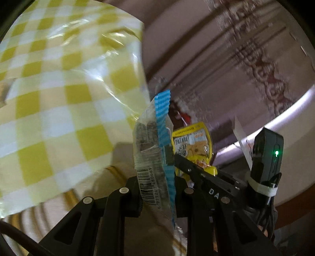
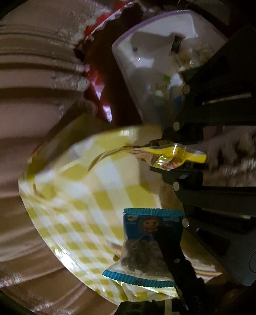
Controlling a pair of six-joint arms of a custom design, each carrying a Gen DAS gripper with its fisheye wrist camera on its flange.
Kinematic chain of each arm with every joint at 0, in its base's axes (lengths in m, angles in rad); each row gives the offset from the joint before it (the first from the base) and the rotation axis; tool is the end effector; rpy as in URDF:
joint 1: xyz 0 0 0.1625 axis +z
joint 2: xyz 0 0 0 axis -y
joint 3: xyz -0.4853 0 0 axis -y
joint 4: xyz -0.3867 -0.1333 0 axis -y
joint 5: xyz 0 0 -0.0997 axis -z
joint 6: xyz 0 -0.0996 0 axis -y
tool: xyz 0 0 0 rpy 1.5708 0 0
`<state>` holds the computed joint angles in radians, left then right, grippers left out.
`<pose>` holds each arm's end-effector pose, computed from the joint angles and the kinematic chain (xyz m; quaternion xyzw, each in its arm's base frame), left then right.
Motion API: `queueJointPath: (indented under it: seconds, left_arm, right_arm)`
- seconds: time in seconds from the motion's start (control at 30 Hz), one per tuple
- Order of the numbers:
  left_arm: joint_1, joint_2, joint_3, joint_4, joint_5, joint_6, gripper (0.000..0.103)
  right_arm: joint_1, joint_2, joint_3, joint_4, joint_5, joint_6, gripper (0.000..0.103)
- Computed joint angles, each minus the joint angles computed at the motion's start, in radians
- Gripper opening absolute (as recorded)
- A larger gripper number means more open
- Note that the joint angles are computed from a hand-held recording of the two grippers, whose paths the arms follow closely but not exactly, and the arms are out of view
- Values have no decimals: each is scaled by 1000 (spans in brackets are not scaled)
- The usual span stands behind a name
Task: Organize snacks
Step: 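Lift the yellow bag and blue-edged bag and carry them over the white box, then open both tools to drop the two bags into the box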
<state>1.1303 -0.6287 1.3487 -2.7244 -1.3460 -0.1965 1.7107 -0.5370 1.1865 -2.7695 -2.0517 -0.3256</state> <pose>-0.2066 -0.8030 0.1467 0.0941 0.9662 -0.2373 0.0371 0.2058 -0.8356 0.1536 0.1528 -0.9245 0.2410 0.2526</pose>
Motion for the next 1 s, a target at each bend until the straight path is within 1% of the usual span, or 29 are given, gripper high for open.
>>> queueJointPath:
  seconds: [0.2, 0.4, 0.5, 0.53, 0.57, 0.6, 0.63, 0.67, 0.7, 0.73, 0.83, 1.0]
  left_arm:
    - [-24, 55, -72, 128, -16, 23, 22]
    - [-41, 100, -138, 249, -15, 52, 22]
    - [-47, 114, -164, 300, -4, 64, 32]
    - [-48, 114, -167, 308, -1, 66, 40]
    - [-50, 115, -169, 310, 0, 70, 48]
    - [-51, 113, -165, 303, -2, 75, 51]
    - [-50, 111, -165, 298, -2, 79, 55]
    - [-51, 107, -159, 290, -3, 79, 57]
    - [-51, 106, -160, 287, -5, 76, 57]
    - [-49, 102, -156, 283, -11, 72, 57]
    - [-40, 91, -142, 250, -20, 64, 57]
    - [-23, 39, -85, 171, 18, 40, 57]
  right_arm:
    - [-24, -25, 26, -32, -75, 5, 21]
    - [-57, -53, 48, -25, -146, 43, 22]
    - [-67, -62, 56, -22, -175, 62, 23]
    - [-70, -64, 56, -17, -185, 70, 25]
    - [-71, -65, 58, -14, -190, 77, 27]
    - [-71, -66, 60, -15, -197, 81, 31]
    - [-71, -66, 59, -18, -205, 80, 40]
    - [-71, -65, 57, -21, -209, 78, 44]
    - [-69, -63, 54, -26, -209, 73, 49]
    - [-67, -60, 53, -35, -210, 66, 52]
    - [-55, -58, 63, -58, -216, 46, 54]
    - [-34, -47, 60, -62, -213, 36, 55]
